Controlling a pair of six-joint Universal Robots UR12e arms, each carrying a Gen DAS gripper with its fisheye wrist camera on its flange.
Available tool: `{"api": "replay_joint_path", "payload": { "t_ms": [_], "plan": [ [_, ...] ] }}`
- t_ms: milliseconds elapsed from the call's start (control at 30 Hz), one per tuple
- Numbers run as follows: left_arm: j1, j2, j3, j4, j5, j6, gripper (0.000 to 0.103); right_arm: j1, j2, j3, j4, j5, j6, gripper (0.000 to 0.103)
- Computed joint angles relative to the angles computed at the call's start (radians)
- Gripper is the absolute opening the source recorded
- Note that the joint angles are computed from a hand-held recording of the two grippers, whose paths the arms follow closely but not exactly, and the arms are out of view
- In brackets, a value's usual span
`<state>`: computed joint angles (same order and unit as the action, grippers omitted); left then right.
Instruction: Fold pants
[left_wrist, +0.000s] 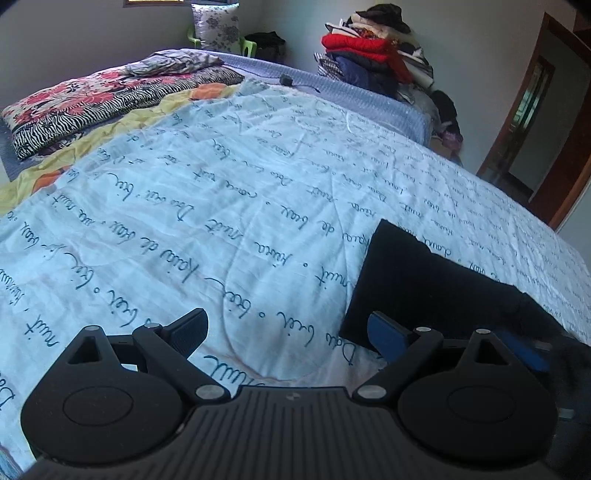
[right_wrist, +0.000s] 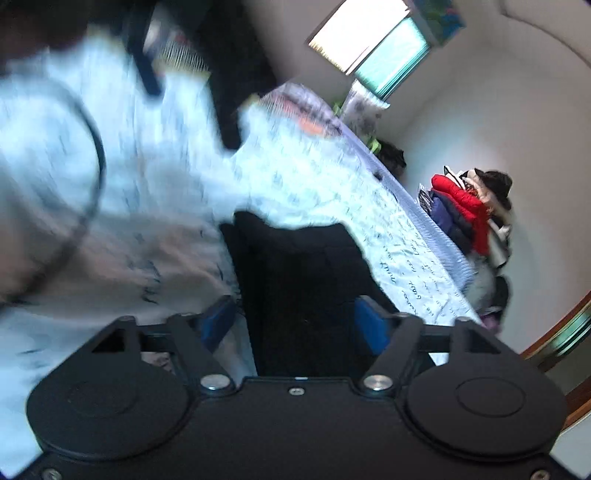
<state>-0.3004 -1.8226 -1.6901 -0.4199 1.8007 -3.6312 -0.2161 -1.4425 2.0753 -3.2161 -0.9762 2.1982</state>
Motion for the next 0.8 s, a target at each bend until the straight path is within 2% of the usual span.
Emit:
{"api": "replay_joint_path", "payload": {
  "t_ms": [67,100,167,233,300,333,400,467,533,600,667,733,800],
  "plan": [
    [0.0,0.0,0.002,0.0,-0.003,0.003,0.095,-0.049,-0.017,-0.004,0.052,0.074,0.1,0.077],
    [0.0,-0.001,0.004,0.003,-0.011,0.002,0.095,-0.076,-0.015,-0.027,0.122,0.109,0.175,0.077],
    [-0.003,-0.009,0.014,0.014,-0.032,0.009,0.095,-0.142,-0.007,-0.084,0.306,0.223,0.328,0.078],
    [-0.015,-0.025,0.034,0.016,-0.051,0.02,0.095,-0.203,0.037,-0.173,0.496,0.331,0.531,0.079],
    [-0.031,-0.044,0.055,0.027,-0.085,0.047,0.095,-0.228,0.083,-0.256,0.616,0.332,0.664,0.079],
    [-0.042,-0.057,0.071,0.024,-0.105,0.063,0.095,-0.231,0.101,-0.287,0.629,0.305,0.683,0.078],
    [-0.065,-0.085,0.106,0.015,-0.164,0.095,0.095,-0.227,0.124,-0.329,0.618,0.249,0.65,0.076],
    [-0.091,-0.119,0.145,0.004,-0.218,0.134,0.095,-0.222,0.147,-0.383,0.716,0.267,0.539,0.071],
    [-0.12,-0.156,0.185,-0.006,-0.25,0.188,0.095,-0.202,0.178,-0.447,0.781,0.218,0.453,0.064],
    [-0.153,-0.19,0.221,0.001,-0.235,0.259,0.095,-0.18,0.205,-0.496,0.81,0.148,0.351,0.064],
    [-0.172,-0.214,0.246,0.012,-0.234,0.318,0.095,-0.172,0.231,-0.563,0.953,0.105,0.231,0.063],
    [-0.181,-0.233,0.263,0.02,-0.24,0.338,0.095,-0.175,0.252,-0.615,1.1,0.102,0.137,0.062],
    [-0.181,-0.248,0.281,0.007,-0.244,0.33,0.095,-0.174,0.257,-0.626,1.139,0.079,0.087,0.055]
  ]
}}
